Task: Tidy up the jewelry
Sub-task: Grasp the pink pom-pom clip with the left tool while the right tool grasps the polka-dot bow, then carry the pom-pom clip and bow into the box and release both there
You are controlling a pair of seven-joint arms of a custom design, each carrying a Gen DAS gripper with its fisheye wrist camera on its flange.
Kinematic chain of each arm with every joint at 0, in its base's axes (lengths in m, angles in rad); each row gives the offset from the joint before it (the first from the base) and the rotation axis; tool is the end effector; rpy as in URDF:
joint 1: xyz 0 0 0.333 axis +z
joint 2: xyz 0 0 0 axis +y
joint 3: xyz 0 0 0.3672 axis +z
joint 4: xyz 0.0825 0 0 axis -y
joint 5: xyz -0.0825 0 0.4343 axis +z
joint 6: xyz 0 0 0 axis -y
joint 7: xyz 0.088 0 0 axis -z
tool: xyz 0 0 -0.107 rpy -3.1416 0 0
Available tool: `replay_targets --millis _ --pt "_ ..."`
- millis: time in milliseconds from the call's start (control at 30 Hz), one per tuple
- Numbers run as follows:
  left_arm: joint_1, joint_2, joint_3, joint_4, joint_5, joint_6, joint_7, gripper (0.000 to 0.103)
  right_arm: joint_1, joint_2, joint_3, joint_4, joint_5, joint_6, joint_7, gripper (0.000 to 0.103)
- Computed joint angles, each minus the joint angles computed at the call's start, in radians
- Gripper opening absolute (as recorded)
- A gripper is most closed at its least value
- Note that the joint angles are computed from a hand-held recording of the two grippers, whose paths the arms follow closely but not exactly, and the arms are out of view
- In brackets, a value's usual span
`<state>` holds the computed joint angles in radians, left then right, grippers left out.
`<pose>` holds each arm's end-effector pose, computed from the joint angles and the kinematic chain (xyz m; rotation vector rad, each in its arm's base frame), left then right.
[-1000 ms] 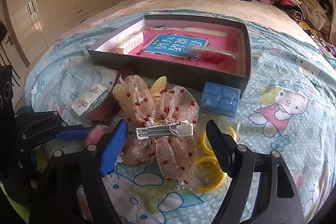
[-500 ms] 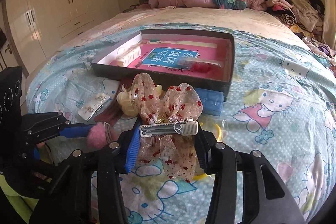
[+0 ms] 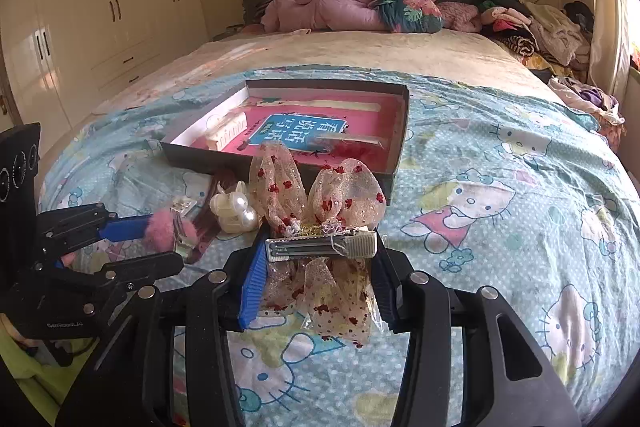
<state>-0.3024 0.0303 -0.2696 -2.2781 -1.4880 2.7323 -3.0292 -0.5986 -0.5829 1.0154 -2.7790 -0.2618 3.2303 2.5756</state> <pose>0.5010 -0.2768 0.3796 -0.8435 2.6085 -1.2779 0.3917 0.1978 0.3906 -1.5175 1.8521 -0.7839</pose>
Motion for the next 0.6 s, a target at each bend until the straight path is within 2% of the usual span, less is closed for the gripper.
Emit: replay_targets --millis 300,600 --pt "0.025 0.015 0.014 0.038 -0.030 0.008 -0.023 0.038 -0.026 0.019 0.020 0.046 -0.012 -0.006 -0.010 0.044" --pt "0.052 0.042 0.019 0.085 -0.038 0.025 -0.054 0.038 -0.109 0.059 0.087 0.110 -0.025 0.004 -0.030 0.044"
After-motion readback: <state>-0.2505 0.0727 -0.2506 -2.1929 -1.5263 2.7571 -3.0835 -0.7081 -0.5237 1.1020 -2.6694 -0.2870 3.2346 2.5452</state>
